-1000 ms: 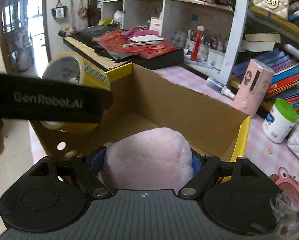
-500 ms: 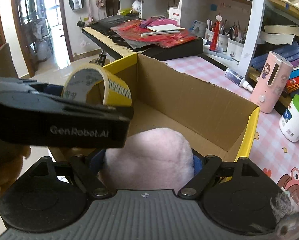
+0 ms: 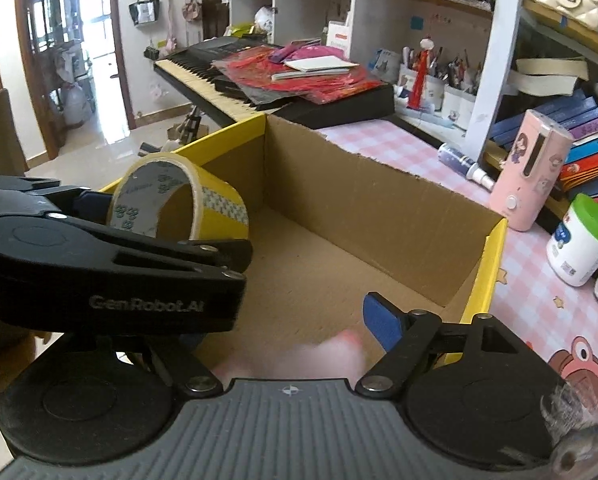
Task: Organize objects
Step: 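Open the right gripper to drop the pig while the left releases the tape into the box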
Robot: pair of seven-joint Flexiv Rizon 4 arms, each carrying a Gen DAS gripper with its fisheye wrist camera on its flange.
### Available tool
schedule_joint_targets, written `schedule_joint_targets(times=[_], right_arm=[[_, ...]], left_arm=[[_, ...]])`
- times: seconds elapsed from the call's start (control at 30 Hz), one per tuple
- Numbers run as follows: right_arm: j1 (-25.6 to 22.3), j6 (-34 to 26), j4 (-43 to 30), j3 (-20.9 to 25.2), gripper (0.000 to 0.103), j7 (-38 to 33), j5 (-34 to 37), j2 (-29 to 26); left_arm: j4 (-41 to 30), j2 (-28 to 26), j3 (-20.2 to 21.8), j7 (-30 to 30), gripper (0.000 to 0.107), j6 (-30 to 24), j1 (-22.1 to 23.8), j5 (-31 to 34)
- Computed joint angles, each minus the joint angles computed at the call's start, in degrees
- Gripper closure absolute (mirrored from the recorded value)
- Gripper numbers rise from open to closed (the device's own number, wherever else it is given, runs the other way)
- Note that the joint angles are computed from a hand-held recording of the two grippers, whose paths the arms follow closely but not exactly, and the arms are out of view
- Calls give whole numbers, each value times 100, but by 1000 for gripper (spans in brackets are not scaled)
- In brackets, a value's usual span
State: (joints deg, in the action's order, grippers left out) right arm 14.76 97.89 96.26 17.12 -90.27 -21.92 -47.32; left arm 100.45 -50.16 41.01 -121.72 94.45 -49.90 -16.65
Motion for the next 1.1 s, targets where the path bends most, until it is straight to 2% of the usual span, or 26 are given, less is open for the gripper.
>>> schedule_joint_targets(times=[0.13, 0.23, 0.43, 0.73, 0.97, 1.1], right_arm=[[153, 318, 170, -184, 20, 89, 101, 111], [397, 670, 347, -493, 18, 212, 210, 247], [1268, 1351, 770, -1462, 18, 535, 934, 585], [2533, 2009, 1241, -2638, 18, 365, 2576, 920], [3383, 2290, 1559, -3264, 18, -114, 3979, 1037], [3994, 2321, 1658, -3726, 18, -296, 4900, 985]], left_arm=[[133, 2, 212, -115, 14, 121, -200, -89], [290, 117, 172, -73, 14, 267, -220, -193], [617, 258, 191, 207, 13, 889, -396, -519], [1168, 445, 254, 663, 11, 1623, -806, -1232], [1651, 655, 74, 1098, 11, 1997, -966, -1750], [1862, 475, 331, 1508, 9, 1901, -1495, -2527]])
